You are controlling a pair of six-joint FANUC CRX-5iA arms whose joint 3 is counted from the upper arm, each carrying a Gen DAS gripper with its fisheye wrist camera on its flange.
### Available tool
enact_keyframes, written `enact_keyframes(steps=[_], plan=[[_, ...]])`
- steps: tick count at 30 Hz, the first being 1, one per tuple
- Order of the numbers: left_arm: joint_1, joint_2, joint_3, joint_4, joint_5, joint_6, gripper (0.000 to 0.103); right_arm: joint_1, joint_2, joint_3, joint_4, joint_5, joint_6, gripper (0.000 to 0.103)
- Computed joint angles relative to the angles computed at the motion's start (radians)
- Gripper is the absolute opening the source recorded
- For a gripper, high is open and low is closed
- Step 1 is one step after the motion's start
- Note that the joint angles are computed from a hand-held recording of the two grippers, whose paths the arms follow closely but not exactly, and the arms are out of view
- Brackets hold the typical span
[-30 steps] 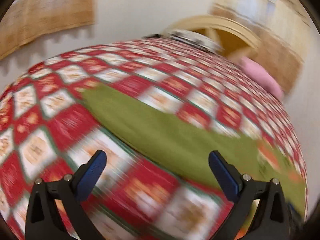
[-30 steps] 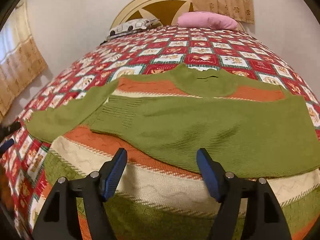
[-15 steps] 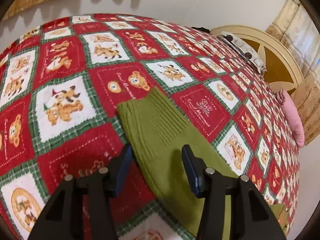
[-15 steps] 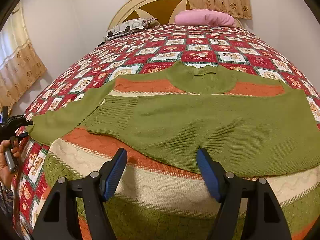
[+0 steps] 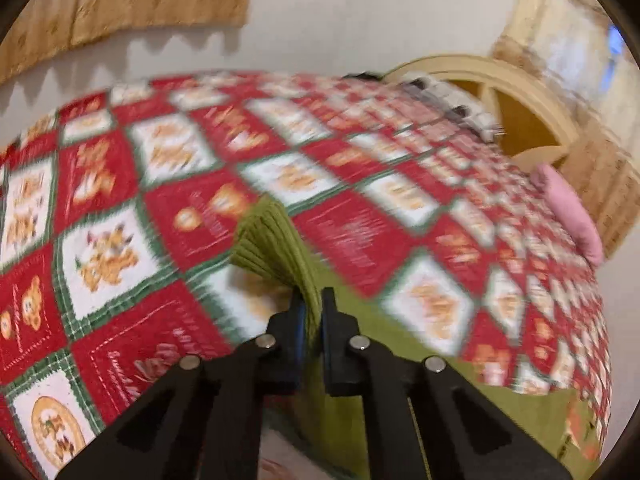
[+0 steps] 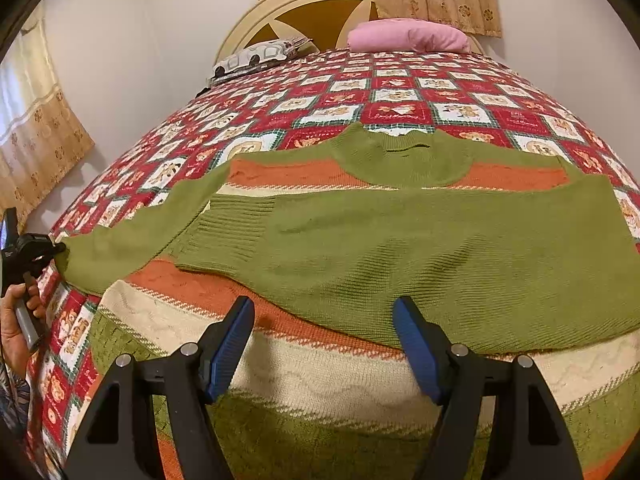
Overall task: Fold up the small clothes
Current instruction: 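Grasp the other sleeve cuff with the left gripper, then fold the held sleeve across the sweater's back and release with the left gripper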
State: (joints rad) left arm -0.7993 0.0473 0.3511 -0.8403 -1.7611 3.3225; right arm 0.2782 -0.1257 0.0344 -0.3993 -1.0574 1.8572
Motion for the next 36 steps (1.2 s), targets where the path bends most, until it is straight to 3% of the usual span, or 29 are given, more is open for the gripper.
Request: enact_keyframes(steps=[3,8,12,15,20,23,26,28,30,32,36], plan=[[-0.092,0.106,0.189,-0.136,-0.027,-0.161,0.007,-0.019,0.004,0.007,-0.027,-0.007,0.005,0.072],[-0.186,0.287,0.478,-0.224,0.085,-0.383,0.007,-0.024,0.005,0.008,-0.038,-0.006,0.003,0.072],[-0.189,0.441,0.673,-0.138,0.193,-0.517,0.007,-0.045,0.01,0.018,-0.07,-0.016,0.01,0.072],[-0.168,0.526,0.75,-0.032,0.235,-0.559,0.007,-0.067,0.015,0.025,-0.102,-0.025,0.016,0.073],[-0.123,0.593,0.765,0.137,0.235,-0.56,0.007,-0.109,0.028,0.043,-0.163,-0.05,0.032,0.073],[-0.107,0.633,0.799,0.204,0.196,-0.583,0.008,-0.119,0.033,0.05,-0.18,-0.057,0.034,0.073],[-0.106,0.665,0.857,0.239,0.167,-0.594,0.021,-0.125,0.036,0.053,-0.19,-0.061,0.036,0.073],[-0.125,0.671,0.881,0.222,0.124,-0.608,0.04,-0.129,0.037,0.054,-0.195,-0.063,0.038,0.073],[-0.167,0.678,0.91,0.151,0.045,-0.601,0.077,-0.133,0.04,0.057,-0.2,-0.066,0.038,0.073],[-0.198,0.629,0.834,0.117,0.043,-0.524,0.091,-0.143,0.046,0.064,-0.214,-0.076,0.043,0.073],[-0.227,0.526,0.644,0.121,0.061,-0.303,0.095,-0.18,0.065,0.089,-0.269,-0.116,0.05,0.073]])
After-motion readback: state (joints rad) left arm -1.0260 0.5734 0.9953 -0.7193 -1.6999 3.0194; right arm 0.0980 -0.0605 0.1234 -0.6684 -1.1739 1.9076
